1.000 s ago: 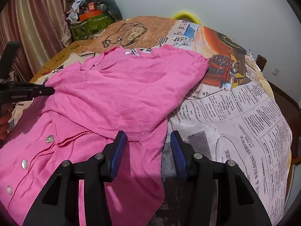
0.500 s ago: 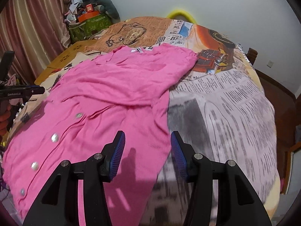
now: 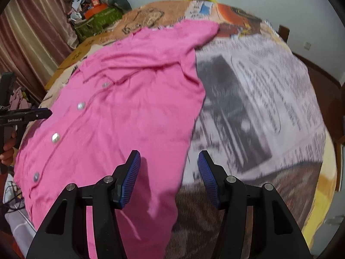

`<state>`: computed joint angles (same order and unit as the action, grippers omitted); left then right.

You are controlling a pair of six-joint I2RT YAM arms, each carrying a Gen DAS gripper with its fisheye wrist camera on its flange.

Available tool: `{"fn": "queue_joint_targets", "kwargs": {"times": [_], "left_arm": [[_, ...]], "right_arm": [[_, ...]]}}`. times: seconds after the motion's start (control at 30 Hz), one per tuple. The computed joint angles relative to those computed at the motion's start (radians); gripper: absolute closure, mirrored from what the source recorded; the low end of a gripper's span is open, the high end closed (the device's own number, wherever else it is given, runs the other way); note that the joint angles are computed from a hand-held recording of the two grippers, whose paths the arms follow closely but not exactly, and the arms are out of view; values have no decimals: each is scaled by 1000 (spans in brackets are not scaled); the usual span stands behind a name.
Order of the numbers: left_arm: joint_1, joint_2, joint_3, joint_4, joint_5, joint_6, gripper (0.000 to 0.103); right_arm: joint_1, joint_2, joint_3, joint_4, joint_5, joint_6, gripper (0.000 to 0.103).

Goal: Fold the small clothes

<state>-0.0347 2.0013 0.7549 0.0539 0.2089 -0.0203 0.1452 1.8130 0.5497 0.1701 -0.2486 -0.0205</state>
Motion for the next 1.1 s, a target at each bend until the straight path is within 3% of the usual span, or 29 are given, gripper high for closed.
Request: {"fn": "queue_joint_targets", "kwargs": {"times": [0.07,0.13,0.17,0.23,0.33,0.53,0.67,0.9,0.97,1.1], "left_arm": [[4,-3,-4,4,18,-17,82],[0,-5,0,-2,24,-16,97],[-2,-8,-1,-2,27,-16,98],[-23,-19,-10,15,6,-13,98],[-47,-48,-24,33,-35,-14,99],[-51,-151,0,31,-73,-17,99],[-53,-148,105,-11,-91,-12,99],[-60,107,409,-98,-163,-29,98],[-53,176,476,-132,-177,-44,93],[-25,254,537,-202,-122,-55,91]], "right_arm": [[-12,10,-26,41,-25,-1,51],[-15,12,-38,61,-35,0,53],[-19,14,-40,68,-53,0,57],[-13,18,-55,97,-74,18,78],[12,20,-57,114,-70,16,95],[23,-48,-63,143,-40,-3,97],[-2,-79,-12,124,-52,-3,98],[-24,39,162,109,4,-17,97],[-22,104,226,92,30,-11,93],[-45,131,251,64,11,40,85]]}}
